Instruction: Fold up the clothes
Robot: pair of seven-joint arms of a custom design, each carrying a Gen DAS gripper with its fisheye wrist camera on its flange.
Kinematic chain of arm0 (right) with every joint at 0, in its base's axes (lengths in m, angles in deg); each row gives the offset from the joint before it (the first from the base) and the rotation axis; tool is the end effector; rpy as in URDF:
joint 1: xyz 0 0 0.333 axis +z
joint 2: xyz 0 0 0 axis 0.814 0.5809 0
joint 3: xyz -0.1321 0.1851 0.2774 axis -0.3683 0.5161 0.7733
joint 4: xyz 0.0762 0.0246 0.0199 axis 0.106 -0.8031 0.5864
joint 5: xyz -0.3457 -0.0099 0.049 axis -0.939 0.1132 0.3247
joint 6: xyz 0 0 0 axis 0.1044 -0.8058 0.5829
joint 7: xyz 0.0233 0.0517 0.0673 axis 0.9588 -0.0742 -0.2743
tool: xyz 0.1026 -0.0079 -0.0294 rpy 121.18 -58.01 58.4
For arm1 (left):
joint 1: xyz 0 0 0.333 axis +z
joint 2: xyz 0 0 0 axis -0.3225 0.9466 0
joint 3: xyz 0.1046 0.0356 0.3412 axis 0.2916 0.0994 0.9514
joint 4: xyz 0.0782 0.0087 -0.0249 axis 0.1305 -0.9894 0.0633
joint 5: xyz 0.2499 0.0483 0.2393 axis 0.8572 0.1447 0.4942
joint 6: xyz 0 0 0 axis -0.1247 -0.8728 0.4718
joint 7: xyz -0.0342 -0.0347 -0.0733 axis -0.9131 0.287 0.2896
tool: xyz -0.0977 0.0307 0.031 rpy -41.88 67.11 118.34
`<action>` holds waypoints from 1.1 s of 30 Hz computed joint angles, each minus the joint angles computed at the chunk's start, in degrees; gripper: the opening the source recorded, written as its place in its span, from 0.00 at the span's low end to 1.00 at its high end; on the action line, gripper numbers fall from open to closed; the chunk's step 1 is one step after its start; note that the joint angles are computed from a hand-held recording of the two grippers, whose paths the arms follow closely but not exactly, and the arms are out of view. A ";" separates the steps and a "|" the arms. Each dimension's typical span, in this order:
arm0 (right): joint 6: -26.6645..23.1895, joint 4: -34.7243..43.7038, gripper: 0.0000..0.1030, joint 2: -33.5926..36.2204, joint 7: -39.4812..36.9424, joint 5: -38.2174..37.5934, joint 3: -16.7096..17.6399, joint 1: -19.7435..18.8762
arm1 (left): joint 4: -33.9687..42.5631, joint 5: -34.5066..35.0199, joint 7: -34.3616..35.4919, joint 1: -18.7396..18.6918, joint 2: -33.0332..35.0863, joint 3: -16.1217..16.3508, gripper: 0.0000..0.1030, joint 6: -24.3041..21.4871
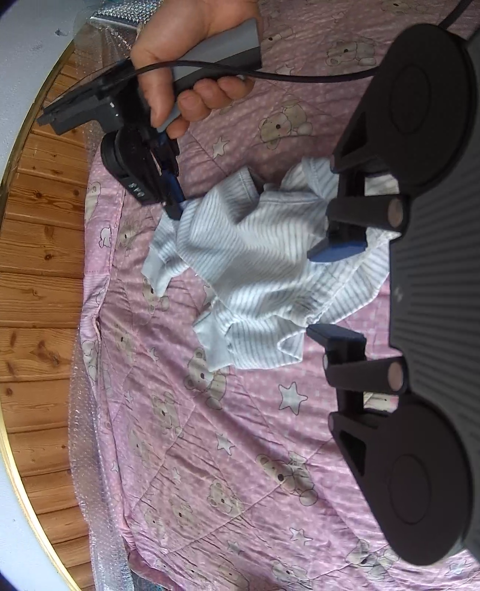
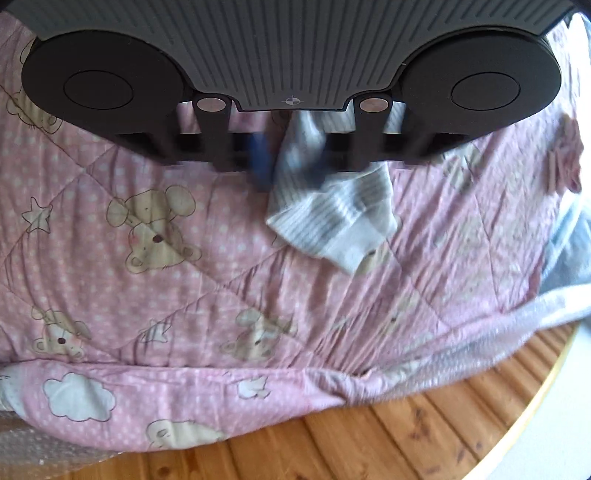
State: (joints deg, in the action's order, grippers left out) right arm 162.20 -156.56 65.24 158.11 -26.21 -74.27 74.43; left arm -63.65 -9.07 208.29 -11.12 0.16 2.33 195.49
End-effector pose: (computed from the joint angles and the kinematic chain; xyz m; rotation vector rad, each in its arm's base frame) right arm 0.6348 0.1889 0.3995 -1.1142 2.3119 -0.3666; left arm 0.6319 -0.0066 0.4505 -1.0335 2.6299 -0.8252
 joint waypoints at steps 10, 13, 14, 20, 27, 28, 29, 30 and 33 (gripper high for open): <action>-4.44 -9.63 0.00 -8.84 23.06 -20.49 -9.81 9.79 | 9.41 -0.39 -2.67 0.16 7.14 -1.36 0.43 -6.33; -2.72 -11.33 0.03 -9.84 25.63 -21.85 -8.22 7.64 | 13.17 2.08 -8.05 -0.34 10.11 -0.62 0.43 -9.37; -2.96 -11.17 0.11 -9.91 25.75 -22.05 -7.50 6.95 | 15.41 2.90 -10.70 -0.11 11.53 -0.39 0.42 -12.22; -2.40 -7.46 0.29 -7.95 24.56 -22.57 -2.81 1.94 | 27.32 0.14 -24.24 4.73 19.23 -1.65 0.40 -28.28; -0.43 -2.89 0.45 -4.43 21.57 -19.25 -0.36 -1.43 | 32.17 -1.85 -29.58 7.98 23.53 -2.61 0.16 -35.01; -1.16 -1.62 0.52 -3.39 18.91 -17.15 0.53 -2.19 | 31.47 -1.67 -28.70 7.86 23.17 -2.73 0.13 -34.44; -2.28 -0.17 0.54 -2.21 15.69 -14.70 1.60 -3.00 | 30.14 -1.82 -27.23 7.77 22.32 -2.93 0.11 -33.20; -3.52 1.46 0.54 -0.89 12.20 -12.12 2.70 -3.82 | 28.61 -2.25 -25.37 7.77 21.24 -3.23 0.10 -31.82; -6.52 5.19 0.42 2.13 2.53 -6.50 5.08 -5.15 | 22.93 -4.00 -17.84 7.64 16.39 -3.89 0.10 -26.58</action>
